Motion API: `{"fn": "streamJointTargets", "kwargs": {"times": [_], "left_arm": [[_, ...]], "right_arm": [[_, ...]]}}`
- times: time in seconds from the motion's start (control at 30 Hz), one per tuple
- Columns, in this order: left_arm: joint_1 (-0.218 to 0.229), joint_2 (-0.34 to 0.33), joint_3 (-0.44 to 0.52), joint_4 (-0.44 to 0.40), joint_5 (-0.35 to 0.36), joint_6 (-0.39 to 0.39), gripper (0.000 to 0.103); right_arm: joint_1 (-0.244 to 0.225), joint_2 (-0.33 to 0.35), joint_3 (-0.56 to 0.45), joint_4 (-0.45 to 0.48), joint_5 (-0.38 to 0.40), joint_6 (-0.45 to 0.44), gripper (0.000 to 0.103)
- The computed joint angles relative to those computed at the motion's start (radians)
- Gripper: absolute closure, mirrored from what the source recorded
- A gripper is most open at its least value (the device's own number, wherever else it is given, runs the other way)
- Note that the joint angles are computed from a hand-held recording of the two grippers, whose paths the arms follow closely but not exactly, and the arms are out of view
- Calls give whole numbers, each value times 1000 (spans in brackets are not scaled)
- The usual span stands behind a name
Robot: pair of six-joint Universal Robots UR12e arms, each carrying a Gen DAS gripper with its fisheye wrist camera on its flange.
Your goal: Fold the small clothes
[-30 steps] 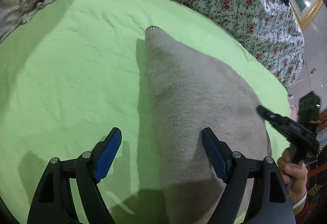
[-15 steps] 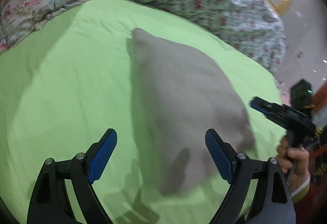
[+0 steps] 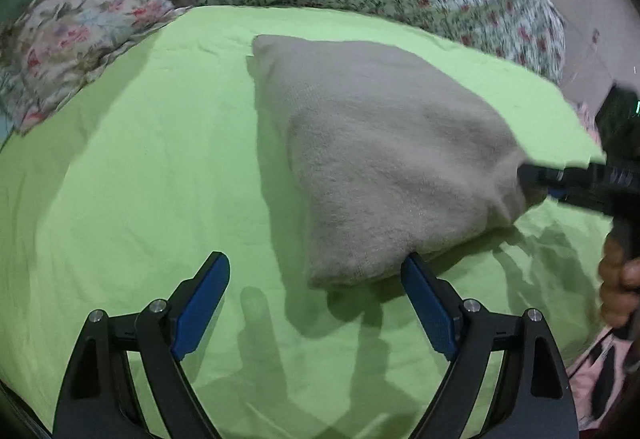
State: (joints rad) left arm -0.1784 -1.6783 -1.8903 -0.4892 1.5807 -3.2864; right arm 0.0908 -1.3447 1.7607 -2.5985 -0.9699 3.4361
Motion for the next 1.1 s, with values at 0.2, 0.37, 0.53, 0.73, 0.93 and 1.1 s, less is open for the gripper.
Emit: {"fn": "streamJointTargets", "kwargs": {"times": [0.2,0.37,0.53,0.73,0.93,1.1], "left_arm": [[0,-5,10,-22,51,-81,54],[-2,1,29,-109,63,-155,81],[-11,-3,28,-153,43,-169,95],[21,6,17,-147,-39,-176,94],[51,47,-5,-157,-123,-125,93],[80,88,-22,-103,-226,-98,93]], "right_arm": [[-14,3,-26,-104,103,33,96],[0,-28,-35,-24,-63,-87,97],[24,-19,-28,136,-247,-160,97],[19,-13,-19,132,-237,-122,97],[-8,-36,4,143,-167,-93,86],[-43,-61,28,36,-67,14,76]]}}
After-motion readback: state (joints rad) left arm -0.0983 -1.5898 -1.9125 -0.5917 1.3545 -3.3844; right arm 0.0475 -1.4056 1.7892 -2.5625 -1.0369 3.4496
